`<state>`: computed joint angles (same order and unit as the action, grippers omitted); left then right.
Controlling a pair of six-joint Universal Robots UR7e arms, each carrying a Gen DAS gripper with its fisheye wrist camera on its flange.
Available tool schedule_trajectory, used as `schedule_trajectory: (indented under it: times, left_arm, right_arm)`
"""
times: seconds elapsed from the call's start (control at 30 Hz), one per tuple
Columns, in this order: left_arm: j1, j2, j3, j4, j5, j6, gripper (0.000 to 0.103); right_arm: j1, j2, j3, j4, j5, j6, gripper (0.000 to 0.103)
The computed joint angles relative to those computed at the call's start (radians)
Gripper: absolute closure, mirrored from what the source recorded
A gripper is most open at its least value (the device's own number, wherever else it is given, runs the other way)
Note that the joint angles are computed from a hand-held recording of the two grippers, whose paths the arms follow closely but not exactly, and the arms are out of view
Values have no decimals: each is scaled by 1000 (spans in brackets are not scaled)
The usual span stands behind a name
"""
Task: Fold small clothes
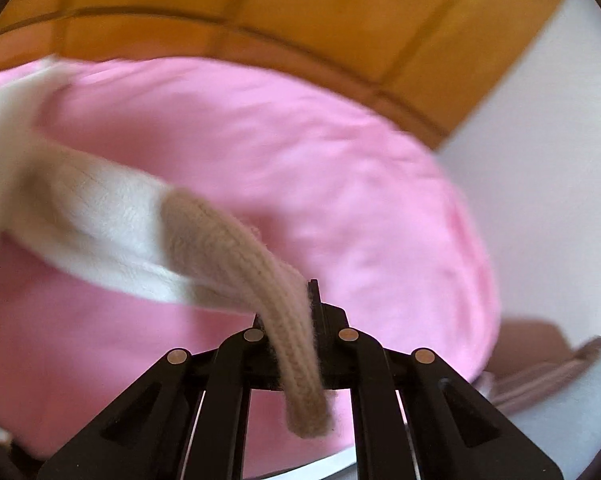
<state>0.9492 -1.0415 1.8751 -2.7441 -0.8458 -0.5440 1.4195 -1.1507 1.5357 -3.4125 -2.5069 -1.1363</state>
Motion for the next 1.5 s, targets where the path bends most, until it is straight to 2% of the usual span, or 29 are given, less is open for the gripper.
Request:
schedule_trajectory:
  times: [0.07,0.2,0.27,0.3,0.37,0.4,0.43,0.47,0.5,0.53,0.6,0.63,0.7,0.73,0.77,0.83,0.9,0.93,1.0,1.03,1.07,1.23,1.33,1.43,1.5]
  left_arm:
    - [11,-21,38,32,-5,-41,98]
    - [11,-8,74,34,-45,-78,98]
    - [9,17,57,59,-44,-76,98]
    - [8,25,52,65,-37,-73,98]
    - [5,46,27,79,-28,-56,98]
    - [2,56,13,84,-25,-45,97]
    - [0,64,2,89,-23,-32,97]
    - [-3,58,6,92,-20,-22,97]
    - [-5,62,2,98,-15,-13,97]
    - [-7,61,-1,106,-12,-6,97]
    - [-3,58,-4,113,-18,8,97]
    - [-2,59,-7,118,-16,12,97]
    - [1,63,-9,111,-19,21,97]
    - [3,62,-7,106,-21,24,97]
    - [4,72,-14,101,-22,27,96]
    - [4,68,-5,88,-25,34,96]
    - [3,65,4,68,-31,42,96]
    - [1,62,10,58,-34,49,96]
    - [-6,52,24,41,-40,59,96]
    - [-10,48,29,34,-43,67,97]
    - [-14,43,35,27,-46,74,97]
    - [-47,-10,88,-40,-115,120,97]
    - [-57,-36,123,-50,-186,92,97]
    - [-61,-26,149,-34,-261,62,97]
    - [-58,-4,151,-5,-292,52,96]
  right_arm:
    - [-18,37,-114,-60,-12,-54,97]
    - [-44,152,-412,-77,-34,-108,97]
    - [-55,220,-580,9,-58,-56,97]
    - [-66,243,-643,97,-50,16,97]
    - [-72,244,-670,274,-41,179,96]
    - [-77,239,-663,345,-24,240,87]
    - [-78,236,-651,373,-20,260,70]
    - [-75,237,-634,360,-19,247,58]
    - [-69,223,-578,314,-2,219,28]
    - [-61,192,-496,270,22,204,13]
    - [-45,104,-329,307,91,251,13]
    - [-35,39,-225,389,146,323,13]
    - [-40,-77,-64,598,326,473,13]
    - [-45,-121,-4,703,423,521,13]
    - [-45,-149,28,807,487,551,13]
    - [-48,-173,93,941,589,598,15]
    - [-45,-165,134,1012,632,634,30]
    - [-44,-150,150,1037,643,640,33]
    - [-35,-129,187,1028,627,657,51]
    - [-26,-127,202,1005,614,644,78]
    - [-18,-122,195,1024,617,627,92]
    - [18,-206,167,1059,589,529,98]
    - [12,-267,149,1073,553,513,98]
    - [-12,-289,142,1083,437,537,98]
    - [-46,-293,156,1094,396,553,98]
